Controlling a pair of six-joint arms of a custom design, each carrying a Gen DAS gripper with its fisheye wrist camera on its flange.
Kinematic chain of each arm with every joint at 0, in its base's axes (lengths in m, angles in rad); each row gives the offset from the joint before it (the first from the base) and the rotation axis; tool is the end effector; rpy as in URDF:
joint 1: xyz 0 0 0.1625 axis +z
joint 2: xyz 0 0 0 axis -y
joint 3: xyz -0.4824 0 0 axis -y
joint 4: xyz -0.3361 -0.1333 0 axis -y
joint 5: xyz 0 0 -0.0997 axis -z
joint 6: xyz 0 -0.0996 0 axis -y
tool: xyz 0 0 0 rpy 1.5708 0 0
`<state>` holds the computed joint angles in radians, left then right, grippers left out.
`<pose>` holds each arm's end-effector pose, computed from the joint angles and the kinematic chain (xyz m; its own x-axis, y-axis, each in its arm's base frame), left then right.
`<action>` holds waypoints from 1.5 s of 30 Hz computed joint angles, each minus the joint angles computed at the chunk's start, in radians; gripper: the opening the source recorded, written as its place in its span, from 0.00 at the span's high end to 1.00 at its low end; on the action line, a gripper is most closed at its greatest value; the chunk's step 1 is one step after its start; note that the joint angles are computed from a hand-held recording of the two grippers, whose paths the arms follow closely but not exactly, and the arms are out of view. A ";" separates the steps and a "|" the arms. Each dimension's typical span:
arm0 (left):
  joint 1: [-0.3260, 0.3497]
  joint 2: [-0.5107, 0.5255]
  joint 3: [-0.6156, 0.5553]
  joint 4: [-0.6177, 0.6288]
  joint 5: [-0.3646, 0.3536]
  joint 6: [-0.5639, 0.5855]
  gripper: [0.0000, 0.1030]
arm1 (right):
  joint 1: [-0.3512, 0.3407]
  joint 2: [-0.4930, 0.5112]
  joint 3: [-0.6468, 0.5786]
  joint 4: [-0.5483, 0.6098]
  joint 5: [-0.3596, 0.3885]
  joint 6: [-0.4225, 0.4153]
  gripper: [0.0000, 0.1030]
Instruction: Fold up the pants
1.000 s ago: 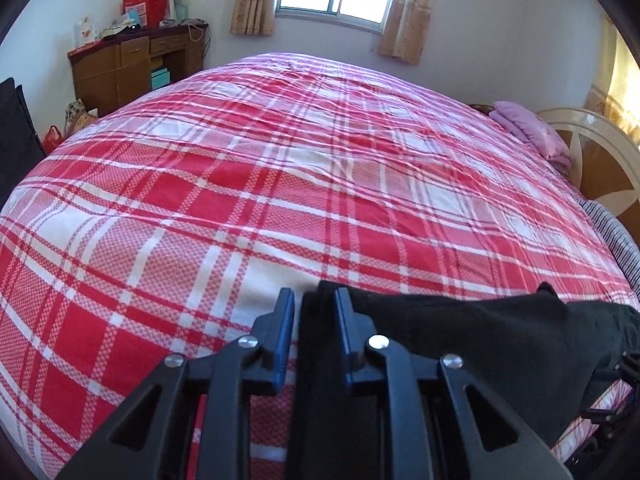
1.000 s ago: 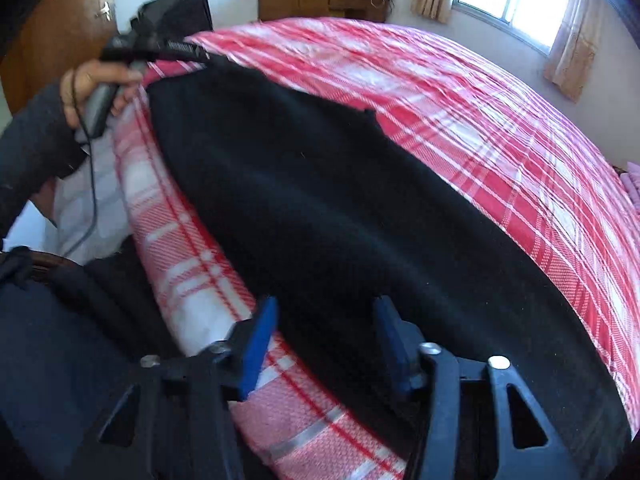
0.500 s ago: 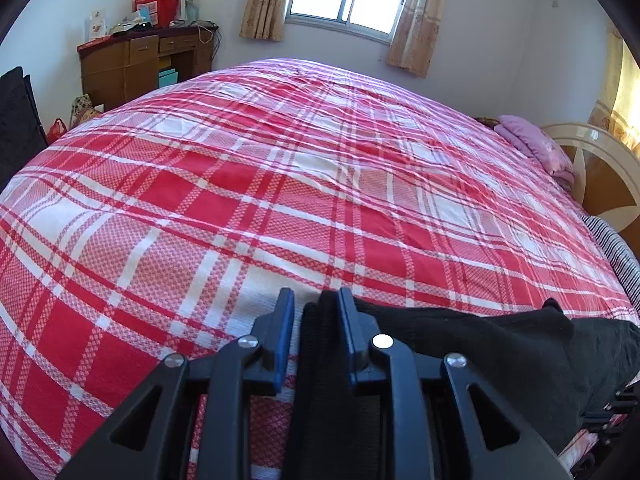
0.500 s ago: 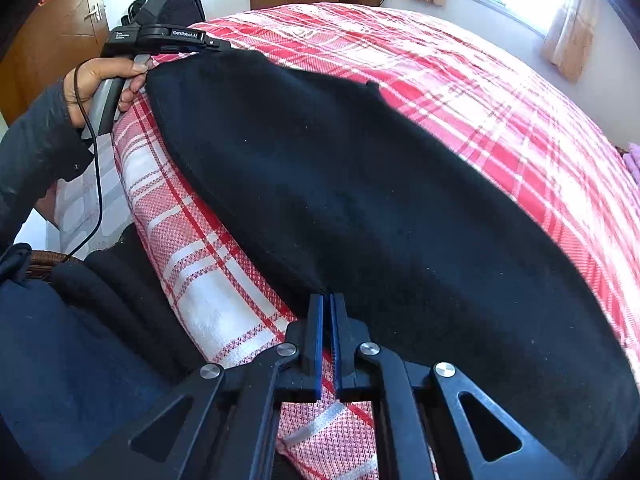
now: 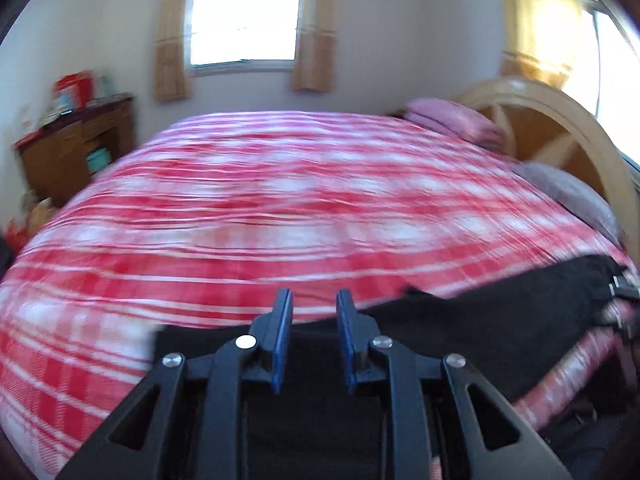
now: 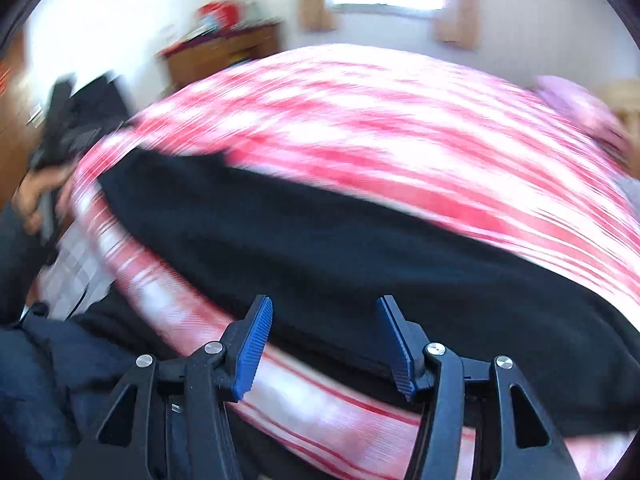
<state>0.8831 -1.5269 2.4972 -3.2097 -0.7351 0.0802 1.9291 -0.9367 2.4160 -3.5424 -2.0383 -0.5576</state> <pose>-0.0498 -0.3871 0.3765 -0.7676 0.1188 -0.6298 0.5614 0.5987 -0.5713 0.2393 -0.3870 0.1852 -0.6092 -0.5331 0.5871 -0.7441 0.6402 -0.1909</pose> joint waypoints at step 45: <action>-0.082 0.389 -0.014 0.090 -0.406 0.081 0.76 | -0.537 -0.483 -0.140 0.175 0.226 0.245 0.30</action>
